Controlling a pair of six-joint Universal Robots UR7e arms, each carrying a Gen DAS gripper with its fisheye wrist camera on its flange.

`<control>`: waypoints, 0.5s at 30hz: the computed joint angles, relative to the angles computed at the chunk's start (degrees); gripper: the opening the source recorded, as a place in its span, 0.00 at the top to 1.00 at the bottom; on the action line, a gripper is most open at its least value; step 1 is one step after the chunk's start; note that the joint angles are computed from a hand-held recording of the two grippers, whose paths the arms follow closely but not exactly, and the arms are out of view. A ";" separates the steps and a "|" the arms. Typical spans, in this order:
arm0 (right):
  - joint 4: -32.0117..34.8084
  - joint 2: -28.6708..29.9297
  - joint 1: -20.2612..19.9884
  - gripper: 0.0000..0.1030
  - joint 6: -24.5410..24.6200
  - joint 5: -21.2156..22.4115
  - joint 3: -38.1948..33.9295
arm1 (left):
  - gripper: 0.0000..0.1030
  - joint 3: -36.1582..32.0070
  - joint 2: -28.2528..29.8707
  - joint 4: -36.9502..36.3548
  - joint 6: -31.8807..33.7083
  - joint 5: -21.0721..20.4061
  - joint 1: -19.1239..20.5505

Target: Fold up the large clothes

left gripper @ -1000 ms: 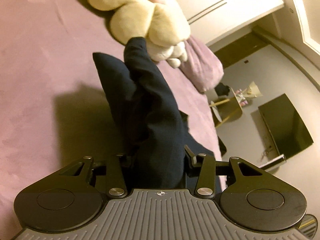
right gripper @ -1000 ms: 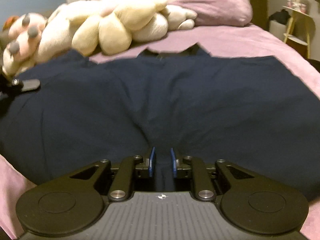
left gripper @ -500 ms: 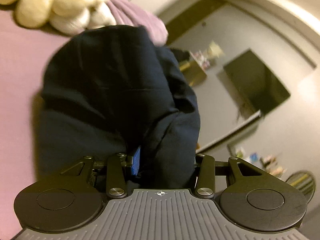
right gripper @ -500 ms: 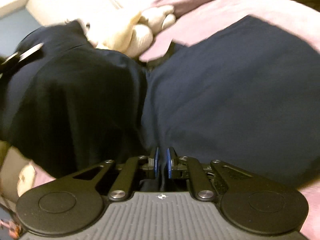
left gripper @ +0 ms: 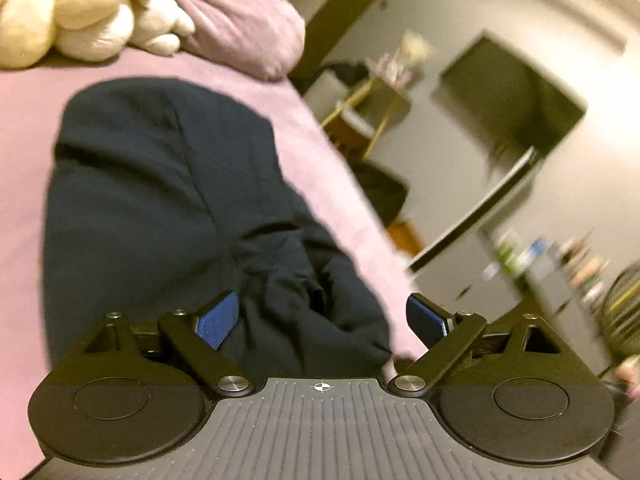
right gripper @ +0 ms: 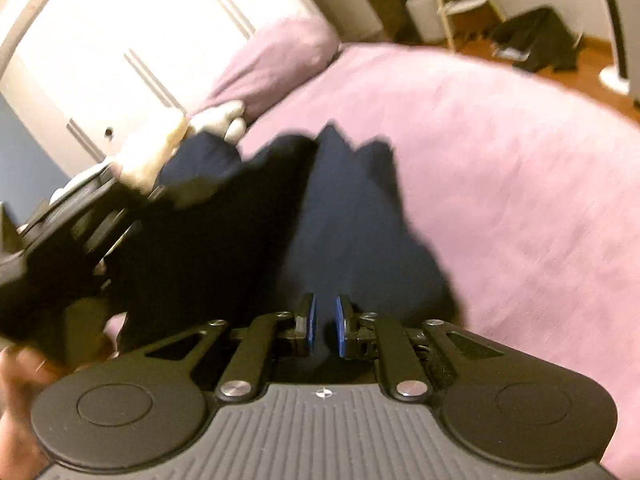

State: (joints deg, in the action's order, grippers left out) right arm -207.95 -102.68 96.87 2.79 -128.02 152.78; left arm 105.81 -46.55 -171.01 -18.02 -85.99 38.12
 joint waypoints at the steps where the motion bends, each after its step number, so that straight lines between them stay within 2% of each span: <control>1: -2.12 1.12 1.62 0.86 -0.90 -1.78 -0.94 | 0.08 1.52 -1.69 -2.11 -0.90 -0.89 0.67; 2: -4.78 2.64 2.89 0.86 -2.43 -2.53 -1.83 | 0.07 2.58 -2.91 -4.10 -1.53 0.16 1.05; 4: -9.07 6.57 6.32 0.86 -6.76 -4.80 -4.97 | 0.07 4.84 -5.59 -6.18 -2.89 7.18 0.89; 5: -9.39 8.41 7.98 0.86 -9.08 -5.60 -6.90 | 0.07 5.78 -6.63 -6.98 -3.10 10.87 0.93; 9: -5.14 18.65 10.40 0.86 -16.45 -2.13 -17.43 | 0.08 7.09 -8.87 -3.70 -8.30 25.30 1.14; 10: -3.38 22.05 10.73 0.86 -18.40 -2.07 -20.72 | 0.08 7.10 -9.09 -2.93 -9.91 27.13 1.71; 13: 3.89 33.23 12.29 0.86 -25.06 -6.26 -32.40 | 0.08 6.54 -9.35 -0.26 -13.35 29.51 3.38; 15: 5.77 39.10 11.98 0.86 -29.46 -6.46 -38.37 | 0.08 6.73 -9.41 0.51 -13.53 30.27 3.80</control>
State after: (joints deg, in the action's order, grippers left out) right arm -202.19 -63.58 108.85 -26.67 -134.48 114.42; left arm 112.54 -55.96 -170.51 -31.55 -55.72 41.92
